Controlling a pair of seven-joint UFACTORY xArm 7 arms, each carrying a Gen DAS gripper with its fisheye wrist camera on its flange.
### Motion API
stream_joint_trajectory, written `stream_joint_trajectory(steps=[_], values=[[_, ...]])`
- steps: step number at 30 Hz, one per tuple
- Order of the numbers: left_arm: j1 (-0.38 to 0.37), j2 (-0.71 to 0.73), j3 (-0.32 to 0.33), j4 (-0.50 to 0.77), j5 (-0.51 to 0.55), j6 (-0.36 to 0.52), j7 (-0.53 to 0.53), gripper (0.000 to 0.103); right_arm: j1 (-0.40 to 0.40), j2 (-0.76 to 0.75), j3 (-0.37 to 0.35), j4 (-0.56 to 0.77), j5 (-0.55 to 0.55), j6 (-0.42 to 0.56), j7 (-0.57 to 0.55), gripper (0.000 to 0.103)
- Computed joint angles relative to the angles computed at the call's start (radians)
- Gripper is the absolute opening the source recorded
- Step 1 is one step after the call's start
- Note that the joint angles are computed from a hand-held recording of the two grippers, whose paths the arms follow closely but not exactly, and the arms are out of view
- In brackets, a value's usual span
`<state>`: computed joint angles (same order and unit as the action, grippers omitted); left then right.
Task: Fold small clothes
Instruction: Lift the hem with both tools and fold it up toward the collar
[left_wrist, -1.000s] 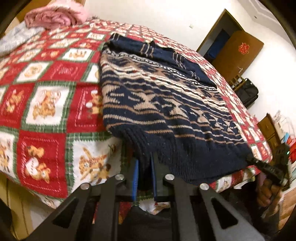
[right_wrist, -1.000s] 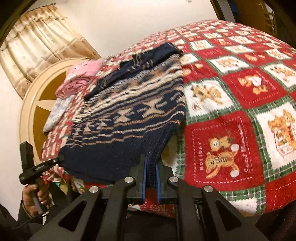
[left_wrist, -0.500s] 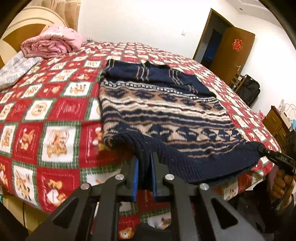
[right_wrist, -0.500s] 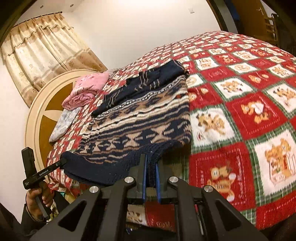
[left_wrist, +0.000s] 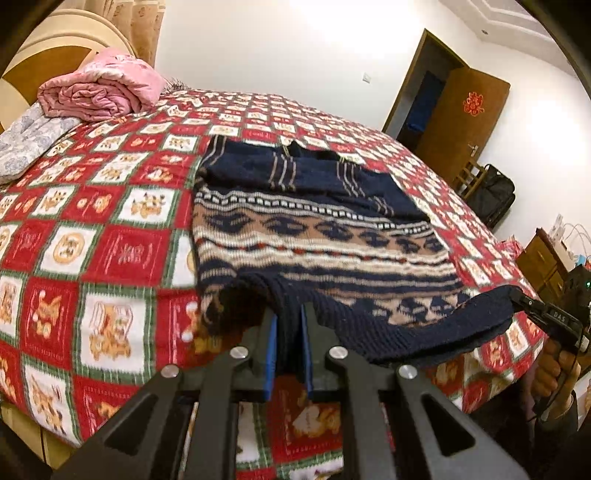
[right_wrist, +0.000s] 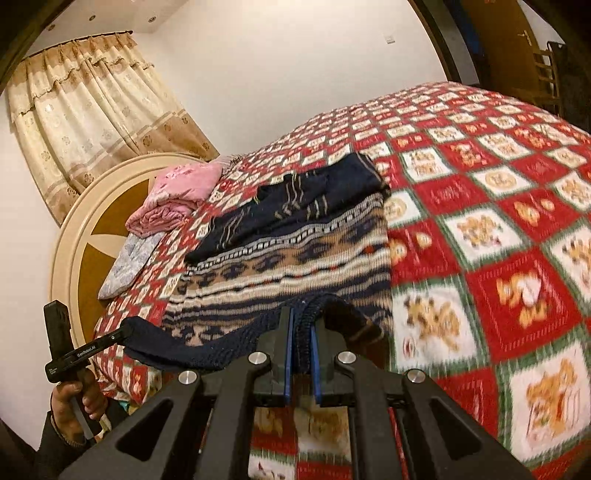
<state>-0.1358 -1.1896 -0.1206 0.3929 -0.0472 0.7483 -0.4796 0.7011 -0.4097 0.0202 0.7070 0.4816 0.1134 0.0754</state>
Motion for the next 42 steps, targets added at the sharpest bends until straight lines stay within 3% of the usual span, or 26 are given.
stream_joint_trajectory(steps=[10, 16, 25, 34, 42], values=[[0.011, 0.207, 0.09, 0.102, -0.032, -0.138, 0.073, 0.012, -0.092, 0.16, 0.029, 0.216, -0.022, 0.051, -0.027, 0.008], [0.013, 0.352, 0.133, 0.185, -0.066, -0.194, 0.133, 0.012, -0.183, 0.277, 0.084, 0.362, -0.029, 0.096, -0.029, 0.008], [0.0, 0.554, 0.207, 0.317, -0.15, -0.26, 0.251, 0.012, -0.295, 0.492, 0.158, 0.653, -0.188, 0.183, 0.056, 0.008], [0.039, 0.745, 0.236, 0.462, -0.219, -0.282, 0.331, 0.011, -0.272, 0.787, 0.148, 1.083, -0.393, 0.349, 0.16, 0.008], [0.072, 0.905, 0.25, 0.585, -0.317, -0.247, 0.411, 0.011, -0.239, 1.067, 0.115, 1.487, -0.438, 0.519, 0.198, 0.008]])
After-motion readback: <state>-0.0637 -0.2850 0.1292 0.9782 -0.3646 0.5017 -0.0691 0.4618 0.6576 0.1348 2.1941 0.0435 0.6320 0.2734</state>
